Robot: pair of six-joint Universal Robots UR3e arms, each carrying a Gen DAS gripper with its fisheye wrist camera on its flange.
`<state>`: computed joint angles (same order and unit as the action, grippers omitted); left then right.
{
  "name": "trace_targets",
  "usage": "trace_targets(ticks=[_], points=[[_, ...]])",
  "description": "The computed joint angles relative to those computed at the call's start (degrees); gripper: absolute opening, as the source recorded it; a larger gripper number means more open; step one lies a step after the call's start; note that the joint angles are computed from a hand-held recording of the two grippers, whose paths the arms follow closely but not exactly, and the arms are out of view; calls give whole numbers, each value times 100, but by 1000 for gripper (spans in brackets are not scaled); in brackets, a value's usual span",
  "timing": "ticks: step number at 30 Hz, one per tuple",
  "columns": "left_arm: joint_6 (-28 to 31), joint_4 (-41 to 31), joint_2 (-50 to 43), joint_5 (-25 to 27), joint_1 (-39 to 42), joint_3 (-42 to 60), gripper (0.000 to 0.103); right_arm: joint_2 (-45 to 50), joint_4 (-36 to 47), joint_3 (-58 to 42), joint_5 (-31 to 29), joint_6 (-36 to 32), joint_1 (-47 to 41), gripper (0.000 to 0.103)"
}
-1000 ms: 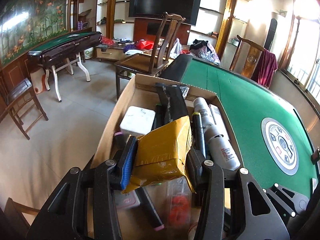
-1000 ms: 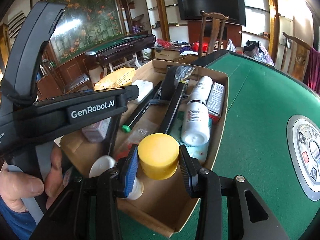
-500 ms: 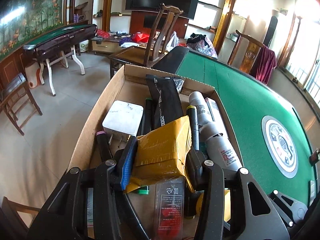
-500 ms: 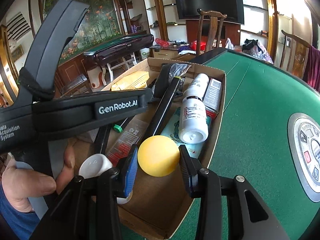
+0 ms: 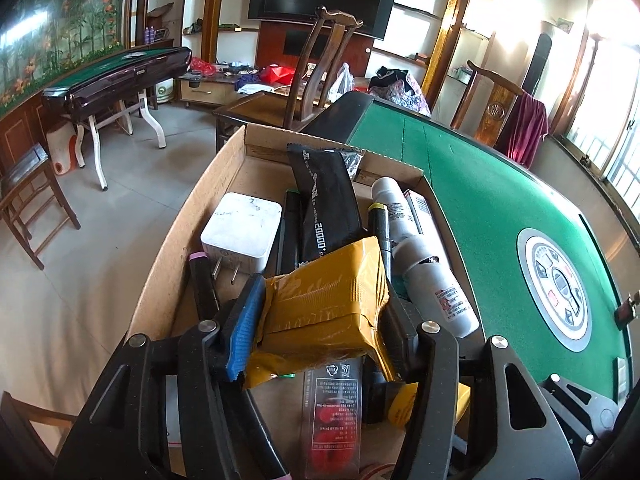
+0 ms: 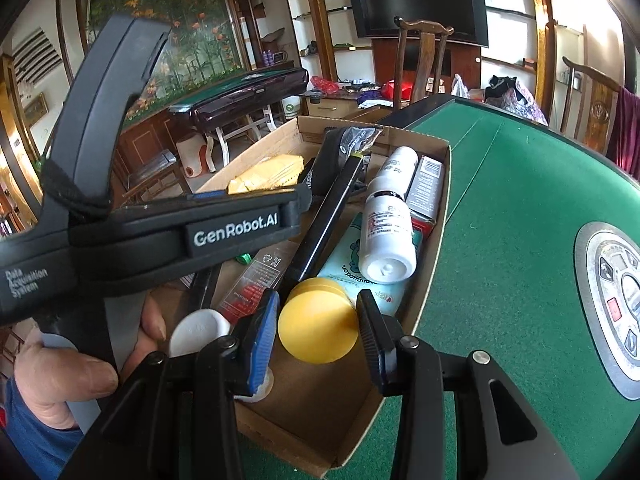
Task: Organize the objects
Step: 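Open both tools to drop the package and cylinder into the box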
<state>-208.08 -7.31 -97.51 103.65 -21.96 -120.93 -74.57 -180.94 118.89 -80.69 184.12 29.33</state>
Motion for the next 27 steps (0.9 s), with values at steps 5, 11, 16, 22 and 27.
trace_targets(ticks=[5,11,16,22,27], points=[[-70,93,89,13,-42,-106,67,-300,-90,289,128,61,-167,40],[-187,142,158,442,-353,-127,72,-635,-185,621,201,83,-314,40],[-741,-303,-5,2434,-1405,253,72,-1204,-513,1226,30,12,-489,50],[-1746,-1558,141,3912,-2469,511,82,-1734,-1503,2022,-1079,98,-162,81],[-2209,-2129,213,4107,-2858,410,83,-1684,-1695,2101,-1999,-99,399,84]])
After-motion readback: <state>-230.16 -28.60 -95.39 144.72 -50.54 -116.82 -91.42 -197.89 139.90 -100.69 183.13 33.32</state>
